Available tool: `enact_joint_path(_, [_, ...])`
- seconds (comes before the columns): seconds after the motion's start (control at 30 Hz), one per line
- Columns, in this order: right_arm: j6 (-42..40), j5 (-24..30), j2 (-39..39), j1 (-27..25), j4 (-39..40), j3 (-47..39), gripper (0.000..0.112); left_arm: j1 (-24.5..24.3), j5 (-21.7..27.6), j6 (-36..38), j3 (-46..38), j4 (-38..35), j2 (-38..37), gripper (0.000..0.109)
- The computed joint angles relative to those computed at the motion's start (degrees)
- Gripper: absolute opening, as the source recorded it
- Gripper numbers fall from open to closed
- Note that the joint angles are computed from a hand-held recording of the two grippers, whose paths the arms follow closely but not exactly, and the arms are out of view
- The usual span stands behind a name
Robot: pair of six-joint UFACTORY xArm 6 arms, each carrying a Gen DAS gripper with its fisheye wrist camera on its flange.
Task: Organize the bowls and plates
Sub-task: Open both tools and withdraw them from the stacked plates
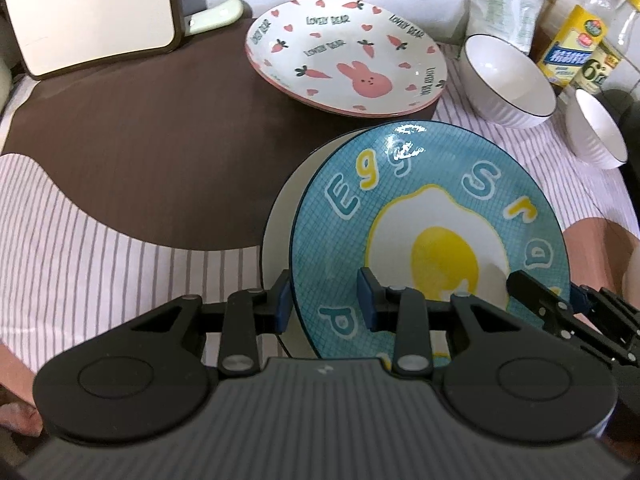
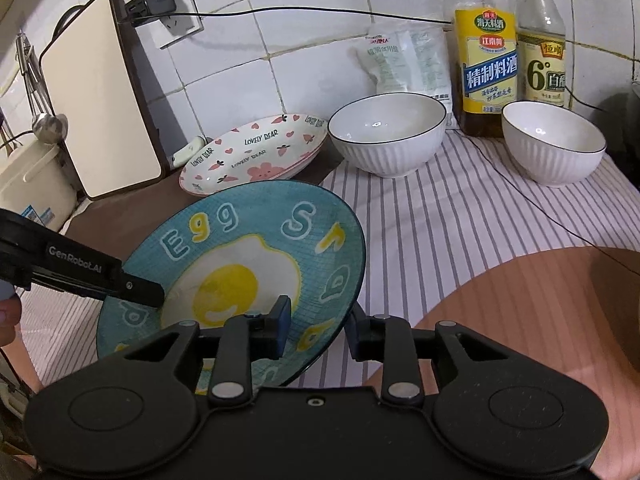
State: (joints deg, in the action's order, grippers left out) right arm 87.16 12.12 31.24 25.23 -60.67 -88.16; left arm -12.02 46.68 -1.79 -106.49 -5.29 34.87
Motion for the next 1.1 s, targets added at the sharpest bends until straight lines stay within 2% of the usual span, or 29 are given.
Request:
enact_joint_path(0.3, [1.94, -0.17, 0.20, 0.06, -2.19, -0.20, 0.033, -1.18, 3.78, -6.44, -1.38, 6.76, -0.43, 0.033])
enact_joint_path(0.43, [4.88, -0.72, 0.25, -0.18, -4.84, -0.20, 0.033, -2.02, 1.99, -7.57, 0.69, 10.70, -1.46, 0.034])
enact_joint_path(0.5, [2.83, -0.84, 0.50, -0.15, -2.43, -0.14, 0.033, -2.85, 0.85, -9.51, 1.96, 15.71, -2.19, 0.034])
enact_joint_path(0.57, [5.13, -1.45, 0.76, -0.28, -4.41, -0.29, 0.029, -3.51, -1.85, -10.94, 4.16, 19.93, -3.42, 0.034])
enact_joint_path(0.67, [10.80, -1.23, 0.68, -0.24, -8.99, -0.38, 0.029, -3.65, -2.91, -8.82, 4.79, 18.07, -3.88, 0.035])
enact_joint_path(0.77, [6.83, 0.49, -0.28, 0.31, -5.10, 0.30, 0.029, -3.58, -3.61, -8.41, 5.66, 17.64, -4.51, 0.036])
enact_joint_path(0.9, [4.56, 2.62, -3.40, 0.68, -4.71, 1.78, 0.029, -2.50, -6.41, -4.94, 8.34, 12.12, -6.65, 0.036])
enact_joint_path(1.1, [-0.24, 0.12, -6.33, -0.25, -2.08, 0.69, 0.035, -0.08, -9.96, -0.29, 9.69, 5.19, -9.41, 0.041])
